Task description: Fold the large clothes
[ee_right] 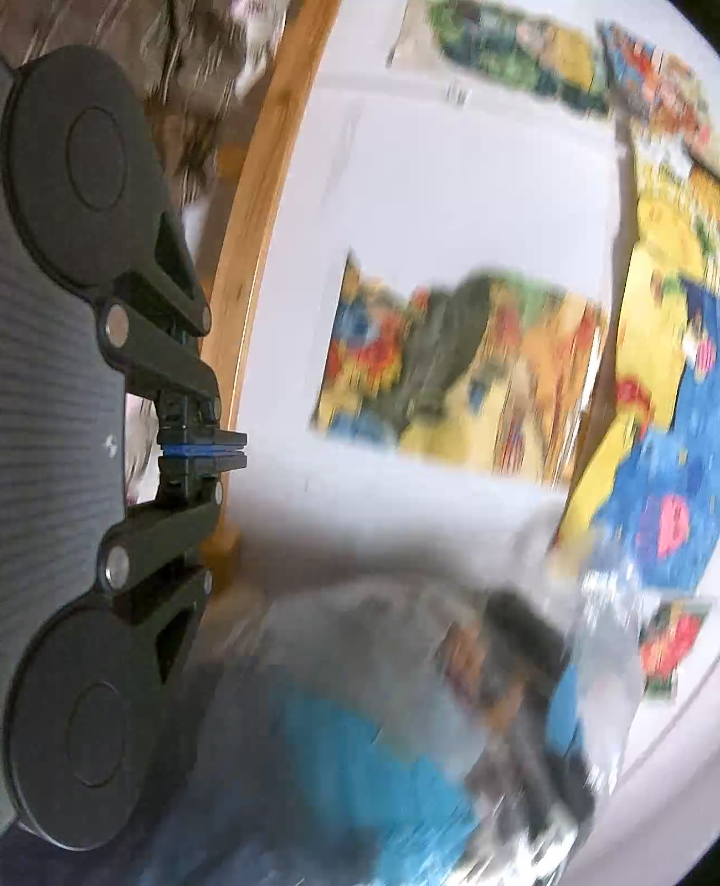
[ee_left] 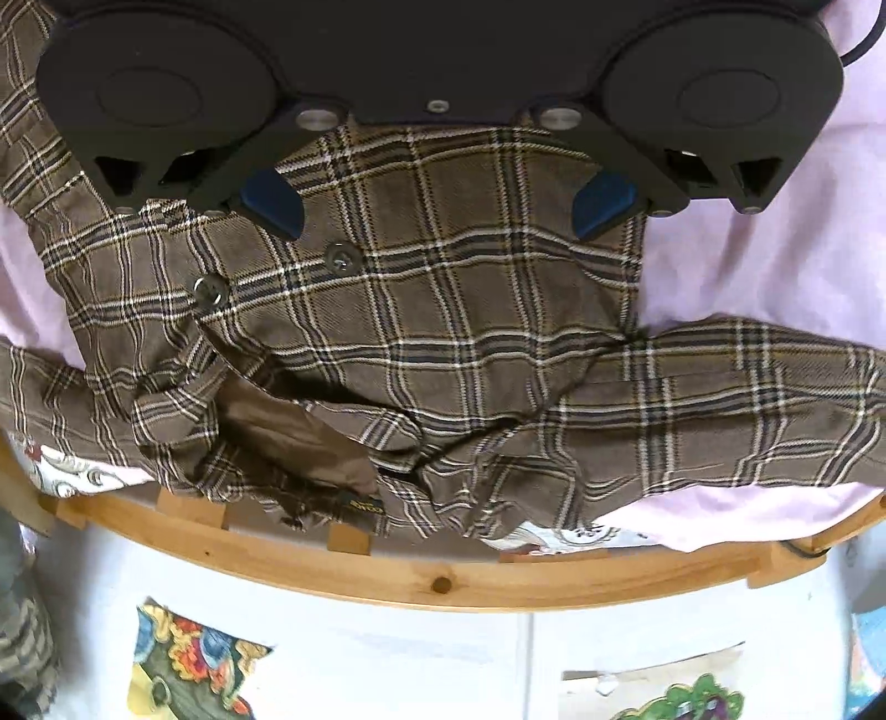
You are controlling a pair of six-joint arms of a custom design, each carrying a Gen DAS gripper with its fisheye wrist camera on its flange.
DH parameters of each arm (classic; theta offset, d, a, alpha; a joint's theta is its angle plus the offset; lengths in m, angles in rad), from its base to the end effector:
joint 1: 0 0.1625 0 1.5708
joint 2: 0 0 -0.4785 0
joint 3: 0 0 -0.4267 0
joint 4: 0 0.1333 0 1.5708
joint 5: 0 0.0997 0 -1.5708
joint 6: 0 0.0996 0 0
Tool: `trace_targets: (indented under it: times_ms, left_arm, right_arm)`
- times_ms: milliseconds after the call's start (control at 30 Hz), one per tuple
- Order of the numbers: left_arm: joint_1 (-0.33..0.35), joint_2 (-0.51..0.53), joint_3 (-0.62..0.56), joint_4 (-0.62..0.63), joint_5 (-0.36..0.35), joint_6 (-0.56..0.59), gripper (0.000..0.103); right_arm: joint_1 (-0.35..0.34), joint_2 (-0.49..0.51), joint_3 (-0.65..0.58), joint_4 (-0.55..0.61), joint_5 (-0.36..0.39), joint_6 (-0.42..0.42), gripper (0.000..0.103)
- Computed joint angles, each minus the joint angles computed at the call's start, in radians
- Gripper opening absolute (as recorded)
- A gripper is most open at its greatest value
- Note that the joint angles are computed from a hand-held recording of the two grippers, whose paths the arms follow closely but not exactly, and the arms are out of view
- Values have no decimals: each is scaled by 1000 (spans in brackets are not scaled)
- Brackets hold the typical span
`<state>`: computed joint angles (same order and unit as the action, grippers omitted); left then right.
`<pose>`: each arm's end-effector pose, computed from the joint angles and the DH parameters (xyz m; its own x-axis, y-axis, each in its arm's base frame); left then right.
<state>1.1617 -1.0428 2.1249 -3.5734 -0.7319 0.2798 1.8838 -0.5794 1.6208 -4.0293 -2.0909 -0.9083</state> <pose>-0.0304 -0.5915 0.2381 -0.7491 -0.1132 -0.6527 0.4658 0.6105 -0.6406 0.3004 -0.6559 0.1415 -0.5637 0.0082 0.8260 -0.7992 0.2473 -0.5479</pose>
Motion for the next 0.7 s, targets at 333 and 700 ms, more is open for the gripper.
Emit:
trace_targets:
  times_ms: [333,700]
  left_arm:
    - [-6,-22,25,11,14,6,102]
    - [-37,53,-4,48,21,0,102]
  right_arm:
    - [-45,32,-24,-107,-175,-140,52]
    - [-217,108,-27,-331,-213,-411,83]
